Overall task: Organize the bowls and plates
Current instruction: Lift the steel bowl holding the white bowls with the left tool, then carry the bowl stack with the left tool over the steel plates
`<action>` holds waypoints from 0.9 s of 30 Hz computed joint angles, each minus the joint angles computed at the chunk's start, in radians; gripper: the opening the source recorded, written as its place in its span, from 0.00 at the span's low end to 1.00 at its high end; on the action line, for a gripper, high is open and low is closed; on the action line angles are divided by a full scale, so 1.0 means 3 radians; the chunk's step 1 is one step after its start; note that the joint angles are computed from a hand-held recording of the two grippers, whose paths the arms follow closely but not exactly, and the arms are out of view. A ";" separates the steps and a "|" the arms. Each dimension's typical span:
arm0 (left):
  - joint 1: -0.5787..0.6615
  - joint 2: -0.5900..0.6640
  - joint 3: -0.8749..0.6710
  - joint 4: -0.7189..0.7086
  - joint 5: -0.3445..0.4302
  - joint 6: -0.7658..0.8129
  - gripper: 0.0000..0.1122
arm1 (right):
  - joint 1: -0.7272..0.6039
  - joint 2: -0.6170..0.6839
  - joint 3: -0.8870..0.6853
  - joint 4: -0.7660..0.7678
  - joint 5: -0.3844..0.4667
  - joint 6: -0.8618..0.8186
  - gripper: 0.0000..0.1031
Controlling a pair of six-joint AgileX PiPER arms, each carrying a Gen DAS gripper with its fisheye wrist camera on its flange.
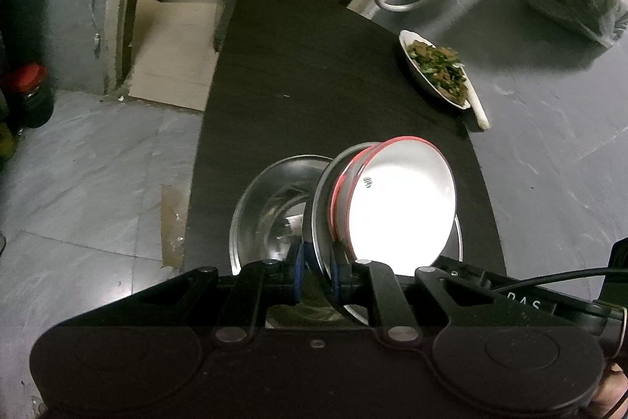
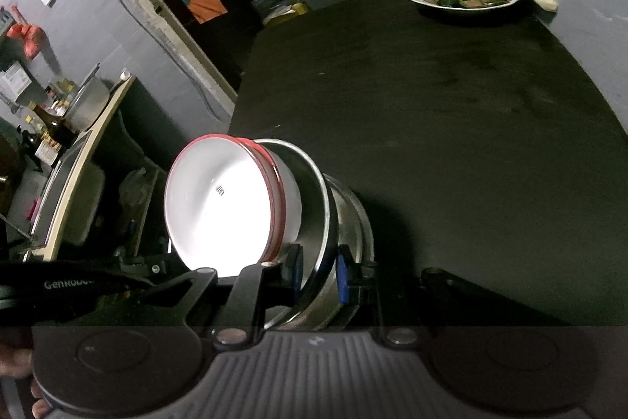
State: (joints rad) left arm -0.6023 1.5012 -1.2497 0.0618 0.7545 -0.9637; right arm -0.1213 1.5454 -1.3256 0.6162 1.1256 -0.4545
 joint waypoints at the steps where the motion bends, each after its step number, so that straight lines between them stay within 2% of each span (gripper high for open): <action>1: 0.0009 -0.0010 0.0015 0.0008 0.0003 -0.0017 0.12 | 0.0020 0.0014 -0.0011 0.0001 0.0002 -0.0001 0.19; 27: 0.0192 0.0092 0.0082 -0.0146 0.0092 0.0009 0.13 | 0.0342 0.0385 -0.0308 -0.0059 0.0000 0.0064 0.19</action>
State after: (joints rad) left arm -0.5448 1.5287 -1.2251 0.0179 0.7822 -0.9609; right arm -0.0186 1.6610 -1.4179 0.5984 1.1256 -0.4353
